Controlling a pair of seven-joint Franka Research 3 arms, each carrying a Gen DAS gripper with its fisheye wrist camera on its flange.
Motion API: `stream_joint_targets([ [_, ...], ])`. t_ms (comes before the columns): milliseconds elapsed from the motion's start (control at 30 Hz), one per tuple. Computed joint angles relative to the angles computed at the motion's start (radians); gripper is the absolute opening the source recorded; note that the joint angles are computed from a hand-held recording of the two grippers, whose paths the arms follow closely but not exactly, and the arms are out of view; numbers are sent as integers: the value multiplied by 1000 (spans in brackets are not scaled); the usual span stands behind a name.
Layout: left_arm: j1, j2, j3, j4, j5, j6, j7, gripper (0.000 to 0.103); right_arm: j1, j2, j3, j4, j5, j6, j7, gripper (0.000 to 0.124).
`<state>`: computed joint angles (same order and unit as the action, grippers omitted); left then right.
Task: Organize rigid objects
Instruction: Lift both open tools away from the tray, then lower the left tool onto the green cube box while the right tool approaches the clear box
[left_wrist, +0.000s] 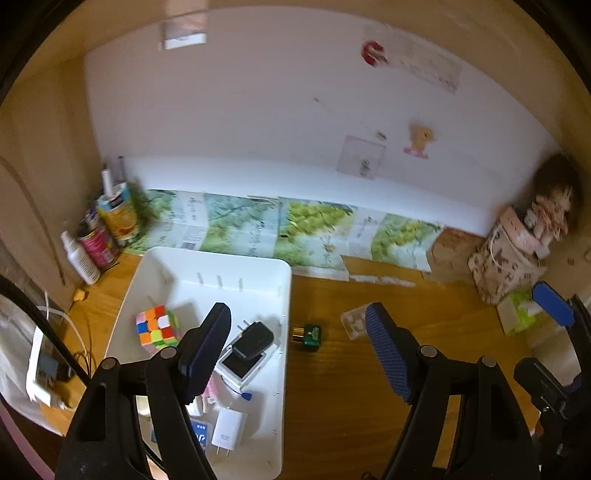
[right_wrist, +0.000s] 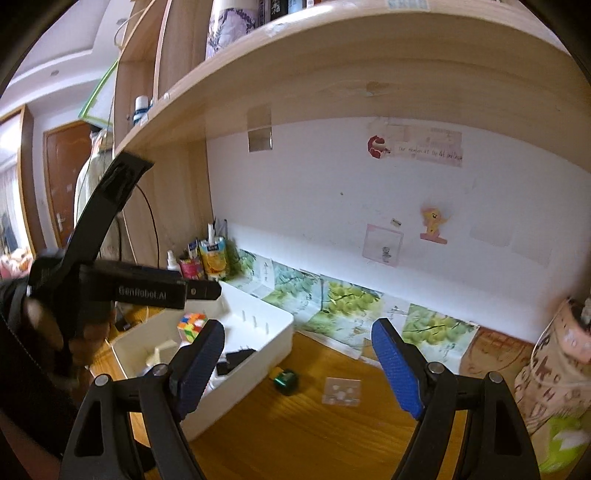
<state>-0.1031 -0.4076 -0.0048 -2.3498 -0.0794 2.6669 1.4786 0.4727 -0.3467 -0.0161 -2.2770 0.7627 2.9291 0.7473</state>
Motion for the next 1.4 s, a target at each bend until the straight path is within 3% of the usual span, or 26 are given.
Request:
stream_joint_targets([
  [233, -29, 131, -6, 161, -18, -143, 179, 78, -27, 37, -32, 48, -6, -85, -97, 82],
  [533, -3, 282, -81, 342, 68, -362, 504, 78, -104, 131, -17, 131, -3, -183, -228, 82],
  [667, 2, 315, -112, 352, 173, -377, 684, 78, -137, 178, 7, 156, -33, -208, -248, 82],
  [867, 5, 388, -131, 403, 195, -437, 935, 78, -168, 257, 31, 195, -27, -242, -243, 82],
  [1100, 13, 514, -154, 516, 198, -522, 1038, 78, -191, 337, 64, 214, -54, -202, -202, 82],
  [1400, 11, 692, -173, 678, 248, -681, 1042, 78, -210, 431, 91, 222, -103, -144, -88, 82],
])
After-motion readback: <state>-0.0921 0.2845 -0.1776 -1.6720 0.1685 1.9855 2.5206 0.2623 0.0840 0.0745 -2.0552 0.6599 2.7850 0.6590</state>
